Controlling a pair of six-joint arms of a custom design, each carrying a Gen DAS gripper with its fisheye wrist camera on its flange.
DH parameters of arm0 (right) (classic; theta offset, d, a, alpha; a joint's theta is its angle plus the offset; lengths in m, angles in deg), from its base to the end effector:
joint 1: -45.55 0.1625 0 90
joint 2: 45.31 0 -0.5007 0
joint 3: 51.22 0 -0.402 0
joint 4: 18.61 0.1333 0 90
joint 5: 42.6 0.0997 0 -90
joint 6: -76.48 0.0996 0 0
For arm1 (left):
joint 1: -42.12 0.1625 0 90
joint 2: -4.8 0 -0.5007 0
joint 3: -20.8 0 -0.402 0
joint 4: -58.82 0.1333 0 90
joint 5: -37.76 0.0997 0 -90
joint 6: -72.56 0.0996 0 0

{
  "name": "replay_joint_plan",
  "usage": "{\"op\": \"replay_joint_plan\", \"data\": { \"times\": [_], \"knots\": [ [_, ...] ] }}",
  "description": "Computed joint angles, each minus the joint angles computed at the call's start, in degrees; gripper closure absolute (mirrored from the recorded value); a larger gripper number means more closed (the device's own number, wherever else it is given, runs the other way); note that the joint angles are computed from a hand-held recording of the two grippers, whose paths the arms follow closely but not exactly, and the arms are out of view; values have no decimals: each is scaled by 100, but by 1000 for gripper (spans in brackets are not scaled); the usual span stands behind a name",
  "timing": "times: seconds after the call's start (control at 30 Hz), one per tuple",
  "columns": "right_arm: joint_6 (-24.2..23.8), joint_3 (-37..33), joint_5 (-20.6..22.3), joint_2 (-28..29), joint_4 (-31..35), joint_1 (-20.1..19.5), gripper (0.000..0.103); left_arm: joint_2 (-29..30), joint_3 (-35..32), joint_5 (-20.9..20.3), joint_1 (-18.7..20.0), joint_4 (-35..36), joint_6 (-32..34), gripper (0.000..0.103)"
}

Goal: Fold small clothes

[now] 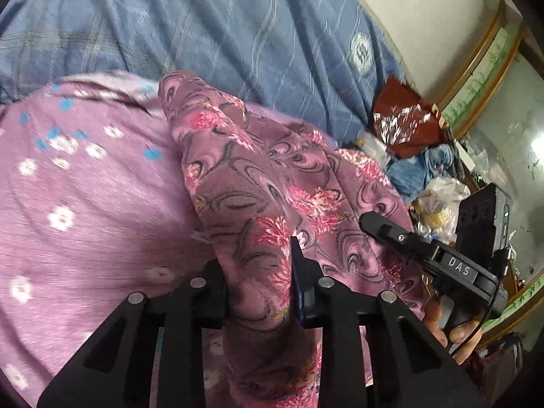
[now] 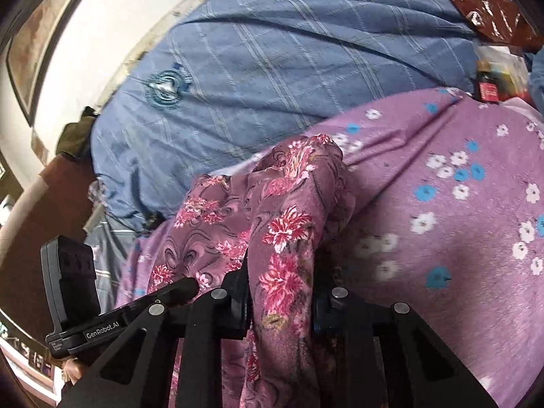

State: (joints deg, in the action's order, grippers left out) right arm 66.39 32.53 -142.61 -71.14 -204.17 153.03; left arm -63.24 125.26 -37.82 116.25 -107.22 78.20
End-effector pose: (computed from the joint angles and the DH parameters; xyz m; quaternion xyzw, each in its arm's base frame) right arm 0.3518 -0.7311 0.0233 0.1973 -0.9225 0.3260 0.0617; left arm -0.0254 -0.6675 0.3775 0.1324 0.9249 -0.3454 0.0876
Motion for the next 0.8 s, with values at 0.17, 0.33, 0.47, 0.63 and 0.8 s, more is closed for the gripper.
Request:
{"op": "replay_joint_plan", "data": {
  "times": [0.17, 0.33, 0.47, 0.63, 0.8],
  "knots": [
    [-76, -65, 256, 111, -35, 158, 78, -331, 171, 104, 67, -131, -71, 78],
    [63, -375, 239, 360, 477, 256, 78, -534, 246, 427, 195, 28, -129, 78],
    [310, -786, -197, 624, 1192, 330, 77, -455, 105, 810, 313, 516, -462, 74],
    [742, -1238, -1196, 865, 2056, 369, 52, -414, 117, 1424, 288, 566, -760, 52],
    [428, -675, -1233, 619, 826, 401, 50, -552, 547, 2216, -24, -639, -222, 48]
  ]
}}
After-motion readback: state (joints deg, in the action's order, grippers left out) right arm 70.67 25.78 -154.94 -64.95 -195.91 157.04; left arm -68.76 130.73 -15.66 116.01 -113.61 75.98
